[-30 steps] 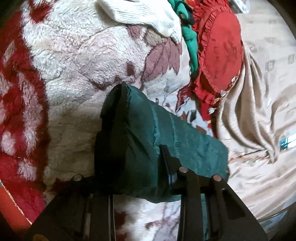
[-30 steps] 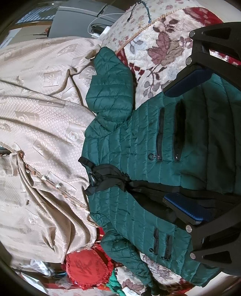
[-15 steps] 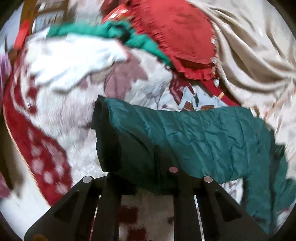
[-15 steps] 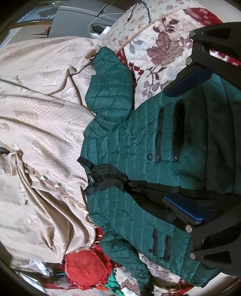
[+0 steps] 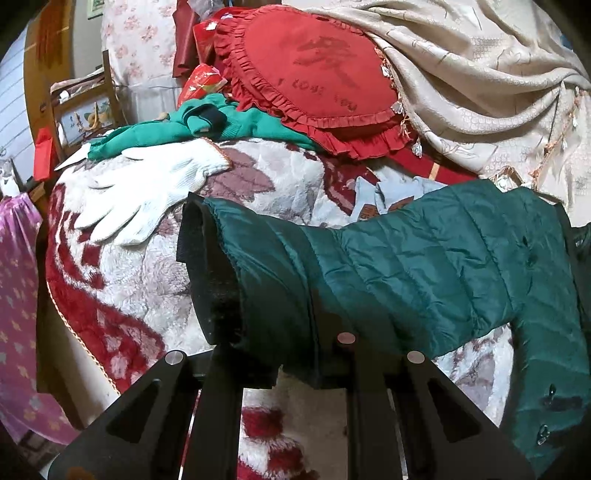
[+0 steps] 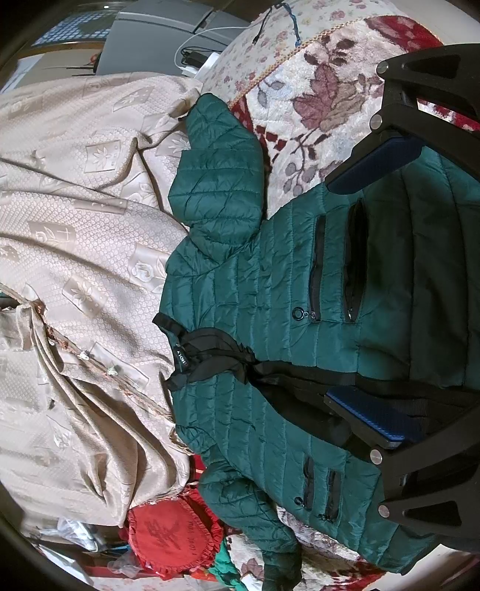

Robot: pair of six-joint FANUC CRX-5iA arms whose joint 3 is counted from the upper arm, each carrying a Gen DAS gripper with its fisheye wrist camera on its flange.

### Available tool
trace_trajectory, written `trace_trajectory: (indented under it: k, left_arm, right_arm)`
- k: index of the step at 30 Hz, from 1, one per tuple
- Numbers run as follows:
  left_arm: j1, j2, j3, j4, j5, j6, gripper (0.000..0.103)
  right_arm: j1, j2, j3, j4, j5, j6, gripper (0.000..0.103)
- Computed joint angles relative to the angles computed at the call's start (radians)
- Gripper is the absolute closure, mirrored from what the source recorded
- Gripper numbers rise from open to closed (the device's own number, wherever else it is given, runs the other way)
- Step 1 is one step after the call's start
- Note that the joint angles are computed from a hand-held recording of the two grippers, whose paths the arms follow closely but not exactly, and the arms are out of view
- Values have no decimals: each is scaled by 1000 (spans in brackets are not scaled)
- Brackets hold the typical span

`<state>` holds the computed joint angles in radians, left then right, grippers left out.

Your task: Fold large clothes

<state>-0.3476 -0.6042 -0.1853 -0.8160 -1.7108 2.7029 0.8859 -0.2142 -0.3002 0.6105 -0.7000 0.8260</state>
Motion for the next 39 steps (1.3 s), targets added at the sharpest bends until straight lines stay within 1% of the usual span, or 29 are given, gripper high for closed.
trace_trajectory:
  k: [1,5,11,14,16,19,22,26,30,32,34,35,37,39]
  left_arm:
    - [-17,4,3,-7,-11,9,91]
    - [-37,11,11,-21,-19,12,91]
    - [-56,28,35,-38,-20,10,91]
    - [-61,37,48,-41,-9,11,91]
    - [-69,41,58,-43,12,16,91]
    - [-77,41,71,-36,75,18,92]
    - [-101,73,105,-46,133,1,92]
    - [-96,122,145,-27,202,-26,93]
    - [-67,181,184,20,299,-78,94]
    - [-58,210,203,36,331,-106,94]
    - [-57,256,235,53,372,-136,95]
    - [-53,271,245,64,389,-149,95]
    - [-43,319,276,89,427,-179,95]
    - [-34,368,307,114,461,-210,95]
  right_arm:
    - [-1,0,-2,2,1,-2,0]
    - [4,6,0,20,-21,-18,0]
    - [8,1,-8,32,-22,-19,0]
    - [8,-1,-6,31,-25,-23,0]
    - [7,2,2,24,-29,-18,0]
    - [6,2,4,19,-30,-14,0]
    - [5,0,5,11,-27,-12,0]
    - [-3,-6,10,-23,-21,4,0]
    - [-12,-4,26,-65,-32,23,0]
    - [-17,9,48,-82,-64,27,0]
    - [-33,42,100,-122,-115,46,0]
    - [-44,54,116,-133,-119,44,0]
    - [-63,77,132,-111,-118,11,0]
    - [-82,103,144,-90,-93,-21,0]
